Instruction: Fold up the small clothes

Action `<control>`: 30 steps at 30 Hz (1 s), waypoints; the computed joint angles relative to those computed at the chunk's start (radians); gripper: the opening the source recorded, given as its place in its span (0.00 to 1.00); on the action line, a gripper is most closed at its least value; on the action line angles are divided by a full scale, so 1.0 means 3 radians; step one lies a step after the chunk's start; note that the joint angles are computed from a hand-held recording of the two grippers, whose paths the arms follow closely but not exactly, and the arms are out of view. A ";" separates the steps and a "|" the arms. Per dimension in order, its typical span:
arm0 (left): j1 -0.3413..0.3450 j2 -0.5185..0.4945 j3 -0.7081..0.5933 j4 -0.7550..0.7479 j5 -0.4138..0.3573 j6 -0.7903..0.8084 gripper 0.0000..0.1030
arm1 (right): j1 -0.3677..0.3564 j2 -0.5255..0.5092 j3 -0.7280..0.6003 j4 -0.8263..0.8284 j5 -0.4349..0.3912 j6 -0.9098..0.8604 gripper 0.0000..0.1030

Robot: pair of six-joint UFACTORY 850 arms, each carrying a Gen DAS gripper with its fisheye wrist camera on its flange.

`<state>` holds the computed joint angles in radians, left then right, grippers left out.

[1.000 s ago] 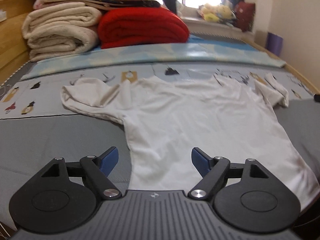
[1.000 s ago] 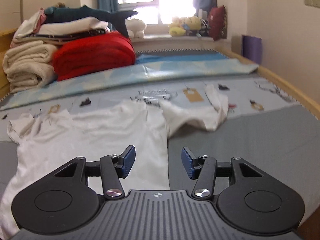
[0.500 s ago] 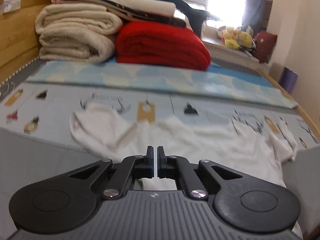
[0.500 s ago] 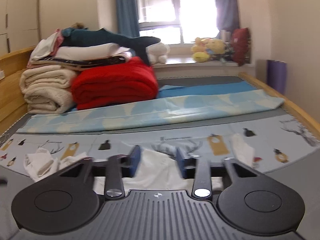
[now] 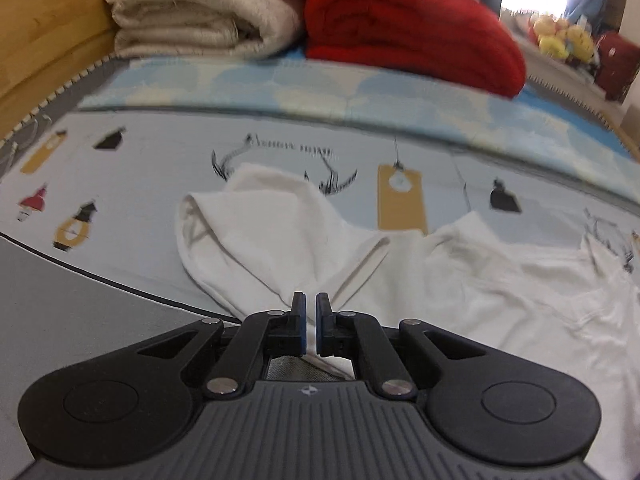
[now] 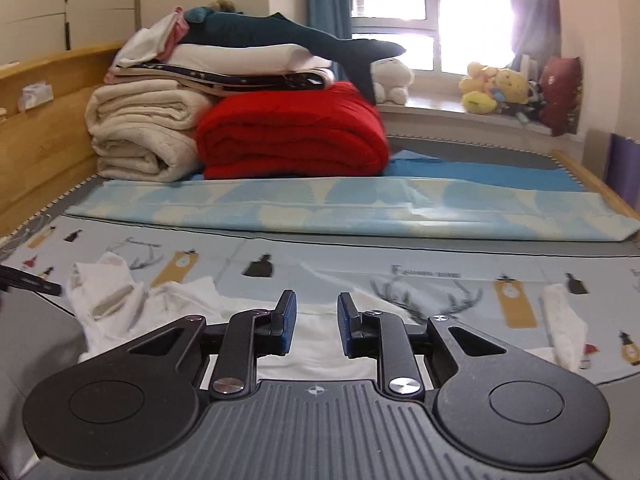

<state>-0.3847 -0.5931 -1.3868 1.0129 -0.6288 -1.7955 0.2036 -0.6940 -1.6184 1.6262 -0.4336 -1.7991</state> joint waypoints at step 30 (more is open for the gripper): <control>-0.0077 0.0093 -0.0227 -0.0769 0.1028 0.0293 0.03 | 0.0088 -0.0748 -0.1149 -0.1941 -0.0595 0.2533 0.33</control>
<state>-0.4078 -0.5651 -1.4549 0.7822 -0.3204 -1.7076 0.2300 -0.9184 -1.9631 1.0439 -0.6120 -1.0392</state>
